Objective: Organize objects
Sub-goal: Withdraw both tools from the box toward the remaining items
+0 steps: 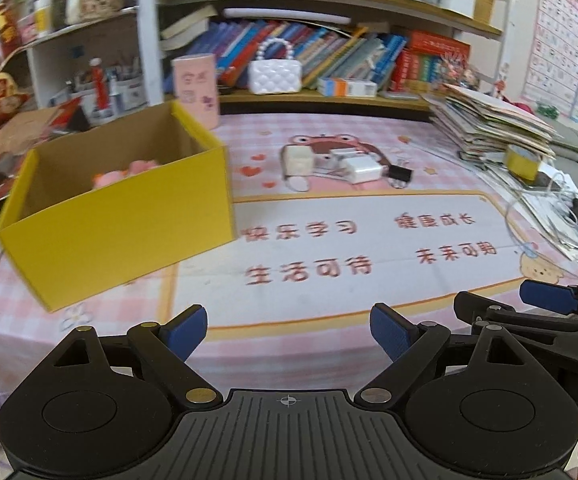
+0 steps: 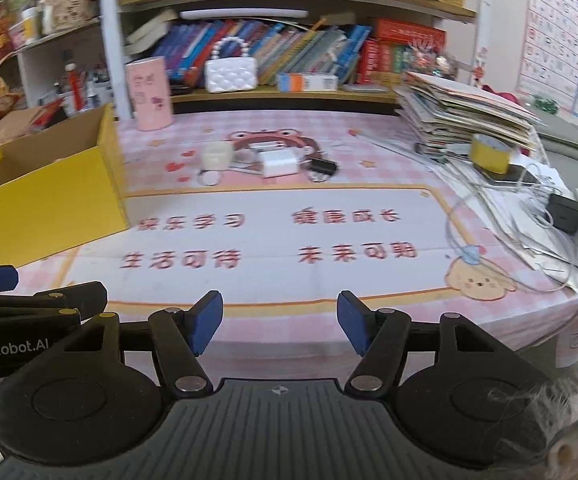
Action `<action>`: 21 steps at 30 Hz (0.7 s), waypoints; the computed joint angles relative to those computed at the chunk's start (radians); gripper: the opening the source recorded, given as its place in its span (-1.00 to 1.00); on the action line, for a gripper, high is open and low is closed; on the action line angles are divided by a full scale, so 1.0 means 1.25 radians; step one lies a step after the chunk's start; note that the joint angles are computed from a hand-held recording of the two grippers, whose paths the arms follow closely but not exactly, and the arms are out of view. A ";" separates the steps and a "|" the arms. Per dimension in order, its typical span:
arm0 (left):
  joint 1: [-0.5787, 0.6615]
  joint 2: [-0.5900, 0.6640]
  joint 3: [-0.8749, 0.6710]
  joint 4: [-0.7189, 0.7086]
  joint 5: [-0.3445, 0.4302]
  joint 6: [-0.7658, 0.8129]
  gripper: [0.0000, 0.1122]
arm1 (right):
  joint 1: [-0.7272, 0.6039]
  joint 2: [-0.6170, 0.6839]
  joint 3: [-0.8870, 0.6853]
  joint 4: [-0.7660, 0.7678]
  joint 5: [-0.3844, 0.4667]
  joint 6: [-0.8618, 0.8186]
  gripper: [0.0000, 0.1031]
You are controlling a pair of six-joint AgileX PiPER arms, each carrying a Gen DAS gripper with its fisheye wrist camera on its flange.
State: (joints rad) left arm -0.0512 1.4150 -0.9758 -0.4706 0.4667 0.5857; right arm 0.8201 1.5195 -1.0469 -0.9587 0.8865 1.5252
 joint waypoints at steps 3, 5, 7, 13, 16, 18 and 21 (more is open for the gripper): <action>-0.033 0.039 -0.038 0.026 -0.004 -0.036 0.61 | -0.047 -0.001 0.000 0.013 -0.020 -0.031 0.20; -0.052 0.063 -0.060 0.047 -0.006 -0.066 0.61 | -0.078 -0.001 0.000 0.020 -0.035 -0.055 0.21; -0.069 0.089 -0.084 0.073 -0.006 -0.100 0.61 | -0.106 0.005 -0.006 0.032 -0.053 -0.081 0.23; -0.094 0.167 -0.161 0.138 0.002 -0.196 0.61 | -0.200 0.049 -0.050 0.097 -0.124 -0.205 0.24; -0.111 0.209 -0.206 0.180 0.007 -0.256 0.61 | -0.242 0.075 -0.076 0.130 -0.153 -0.268 0.24; -0.122 0.238 -0.241 0.205 0.013 -0.292 0.61 | -0.272 0.093 -0.098 0.155 -0.172 -0.315 0.24; -0.141 0.282 -0.299 0.247 0.025 -0.351 0.61 | -0.315 0.122 -0.135 0.194 -0.195 -0.386 0.24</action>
